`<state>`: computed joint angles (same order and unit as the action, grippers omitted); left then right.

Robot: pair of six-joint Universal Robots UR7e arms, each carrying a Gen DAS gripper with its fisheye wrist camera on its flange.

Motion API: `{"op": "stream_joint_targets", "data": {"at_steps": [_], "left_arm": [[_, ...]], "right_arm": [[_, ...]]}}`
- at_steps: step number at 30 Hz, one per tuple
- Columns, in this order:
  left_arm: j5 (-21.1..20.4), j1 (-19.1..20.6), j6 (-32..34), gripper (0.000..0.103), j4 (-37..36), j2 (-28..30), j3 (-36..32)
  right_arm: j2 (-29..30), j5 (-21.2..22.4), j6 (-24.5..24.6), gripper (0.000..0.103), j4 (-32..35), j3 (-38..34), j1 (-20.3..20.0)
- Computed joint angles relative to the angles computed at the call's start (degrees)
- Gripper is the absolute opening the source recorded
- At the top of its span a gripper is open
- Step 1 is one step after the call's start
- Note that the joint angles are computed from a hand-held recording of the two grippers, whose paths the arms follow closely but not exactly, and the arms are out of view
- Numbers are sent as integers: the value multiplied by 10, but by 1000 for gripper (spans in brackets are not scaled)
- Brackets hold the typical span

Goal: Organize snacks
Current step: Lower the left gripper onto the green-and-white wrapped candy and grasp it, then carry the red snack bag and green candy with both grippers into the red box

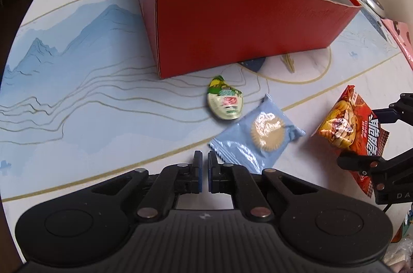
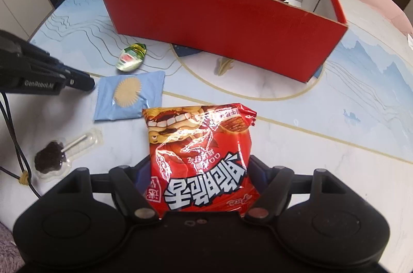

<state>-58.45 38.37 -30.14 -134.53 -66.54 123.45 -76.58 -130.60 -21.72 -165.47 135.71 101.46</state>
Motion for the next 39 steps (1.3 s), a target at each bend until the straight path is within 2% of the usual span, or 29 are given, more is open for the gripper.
{"op": "stream_joint_targets", "data": {"at_steps": [7, 10, 12, 13, 15, 16, 21, 26, 31, 34, 36, 39], "left_arm": [[6, -4, 6, 5, -2, 2, -11], [6, -1, 1, 11, 0, 16, -29], [8, 0, -5, 31, -3, 25, -38], [10, 1, -10, 36, -9, 31, -42], [15, 1, -34, 64, -15, 44, -51], [18, 3, -49, 67, -21, 50, -55], [46, 5, -126, 67, -2, 92, -90], [75, -2, -153, 67, 30, 121, -109], [84, 0, -170, 65, 54, 132, -118], [98, -6, -171, 56, 71, 137, -121], [108, -10, -167, 42, 77, 140, -120], [107, -10, -160, 37, 72, 137, -118]], "right_arm": [[-3, 5, 17, 74, -9, 9, 1], [-10, 4, 21, 74, -9, 13, 2], [-13, 3, 22, 74, -10, 15, 0], [-16, 4, 23, 74, -10, 16, -1], [-21, 6, 24, 74, -11, 18, -6], [-23, 7, 24, 74, -11, 19, -9], [-30, 7, 22, 74, -13, 22, -23], [-36, 10, 20, 74, -12, 23, -32], [-39, 12, 18, 74, -10, 22, -37], [-40, 14, 19, 74, -6, 20, -37], [-39, 14, 19, 74, -4, 18, -38], [-36, 14, 18, 74, -5, 18, -37]]}}
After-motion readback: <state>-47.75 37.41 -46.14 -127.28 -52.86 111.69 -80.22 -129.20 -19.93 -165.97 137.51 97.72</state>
